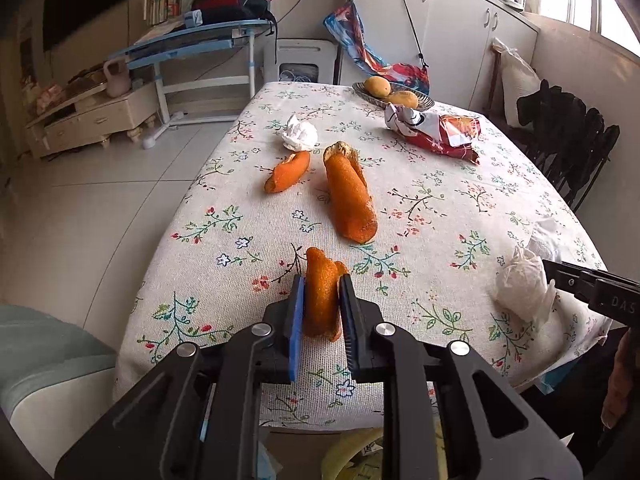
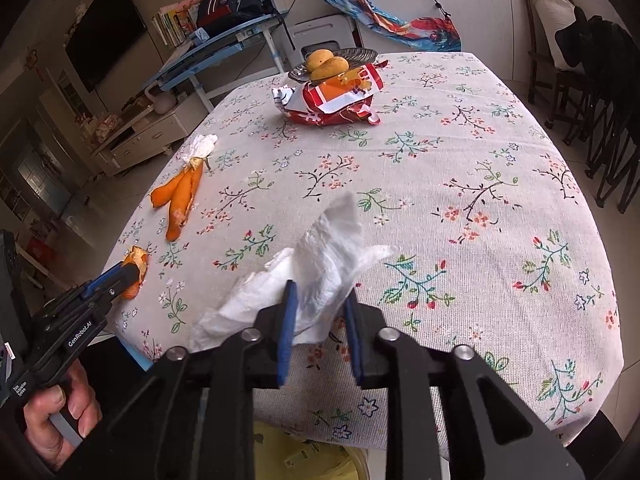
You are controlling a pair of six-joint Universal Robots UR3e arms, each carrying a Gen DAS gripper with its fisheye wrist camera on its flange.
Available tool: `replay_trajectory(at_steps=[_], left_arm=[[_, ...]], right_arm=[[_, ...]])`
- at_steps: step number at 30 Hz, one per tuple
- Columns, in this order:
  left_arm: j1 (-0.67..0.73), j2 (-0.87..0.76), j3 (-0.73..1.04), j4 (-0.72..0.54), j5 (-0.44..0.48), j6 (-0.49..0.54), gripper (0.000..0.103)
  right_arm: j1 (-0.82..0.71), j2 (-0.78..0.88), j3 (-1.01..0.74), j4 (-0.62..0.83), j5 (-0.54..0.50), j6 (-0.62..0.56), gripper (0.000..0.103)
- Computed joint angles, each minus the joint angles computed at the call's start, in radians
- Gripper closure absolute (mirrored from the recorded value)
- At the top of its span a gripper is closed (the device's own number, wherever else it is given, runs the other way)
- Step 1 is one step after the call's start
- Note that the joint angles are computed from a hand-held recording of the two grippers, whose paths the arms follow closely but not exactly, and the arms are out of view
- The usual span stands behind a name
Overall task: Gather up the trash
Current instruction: 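Lift the tissue with the right tool toward the bucket while the left tool carries the peel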
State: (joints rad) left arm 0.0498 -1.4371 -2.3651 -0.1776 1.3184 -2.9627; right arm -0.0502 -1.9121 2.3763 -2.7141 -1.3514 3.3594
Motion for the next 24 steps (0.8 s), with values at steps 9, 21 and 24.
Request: replay_trajectory(at_steps=[9, 21, 24], left_arm=[[-0.049, -0.06, 0.023, 0.036, 0.06, -0.029, 0.058], [-0.028, -0.043, 0.023, 0.012, 0.02, -0.02, 0.06], [-0.026, -0.042, 0.024, 0.0, 0.001, -0.009, 0.075]], right_arm=[[0.054, 0.081, -0.008, -0.122, 0.001, 0.036, 0.033], [0.226, 0.21, -0.097, -0.171, -0.14, -0.001, 0.045], [0.189, 0.188, -0.081, -0.161, -0.117, 0.001, 0.066]])
